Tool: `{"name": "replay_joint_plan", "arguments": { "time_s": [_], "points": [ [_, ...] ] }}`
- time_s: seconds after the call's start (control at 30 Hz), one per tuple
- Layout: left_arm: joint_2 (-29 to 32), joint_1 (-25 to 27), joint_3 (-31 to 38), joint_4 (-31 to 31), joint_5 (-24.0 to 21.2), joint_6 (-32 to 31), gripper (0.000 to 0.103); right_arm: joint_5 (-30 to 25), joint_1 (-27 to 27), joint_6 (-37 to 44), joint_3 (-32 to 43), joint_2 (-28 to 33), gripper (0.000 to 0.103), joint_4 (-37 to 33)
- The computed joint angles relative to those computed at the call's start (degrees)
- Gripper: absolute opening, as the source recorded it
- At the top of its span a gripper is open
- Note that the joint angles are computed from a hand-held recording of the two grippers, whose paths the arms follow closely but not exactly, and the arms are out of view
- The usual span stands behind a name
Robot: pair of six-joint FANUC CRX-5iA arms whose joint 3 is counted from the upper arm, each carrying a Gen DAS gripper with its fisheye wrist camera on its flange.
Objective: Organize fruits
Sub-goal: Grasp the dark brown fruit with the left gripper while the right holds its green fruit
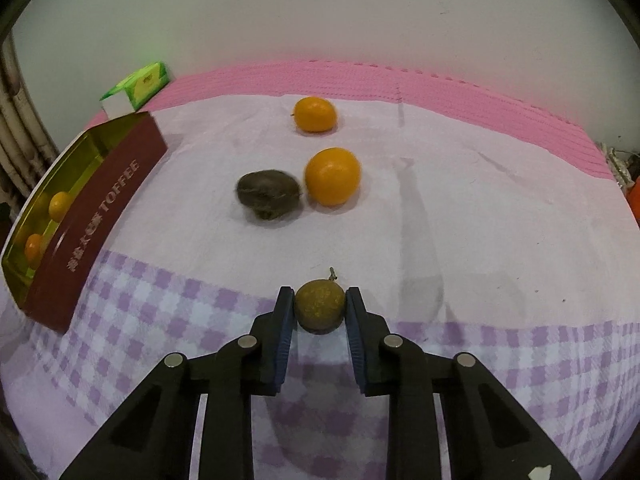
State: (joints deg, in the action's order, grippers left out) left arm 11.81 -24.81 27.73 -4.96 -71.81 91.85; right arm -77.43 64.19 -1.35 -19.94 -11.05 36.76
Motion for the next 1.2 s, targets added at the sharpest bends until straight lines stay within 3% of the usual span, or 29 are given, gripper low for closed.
{"name": "replay_joint_plan", "arguments": {
  "time_s": [0.4, 0.87, 1.1, 1.2],
  "points": [
    [10.51, -9.44, 11.53, 9.12, -2.47, -5.77, 0.085, -2.58, -2.26, -1.24, -5.63, -5.20, 0.024, 2.10],
    [27.70, -16.48, 32.19, 12.07, -10.17, -4.46, 0.083, -1.96, -2.26, -2.44, -9.06, -7.73, 0.024, 4.67],
    [37.74, -16.82, 47.26, 13.50, -18.92, -1.95, 0.064, -0.84, -2.39, -3.50, -9.84, -8.85, 0.024, 4.85],
    [39.98, -16.82, 50.48, 13.90, -20.82, -1.59, 0.057, -0.37, -2.41, -4.12, -10.20, -9.27, 0.024, 4.98]
  ]
}}
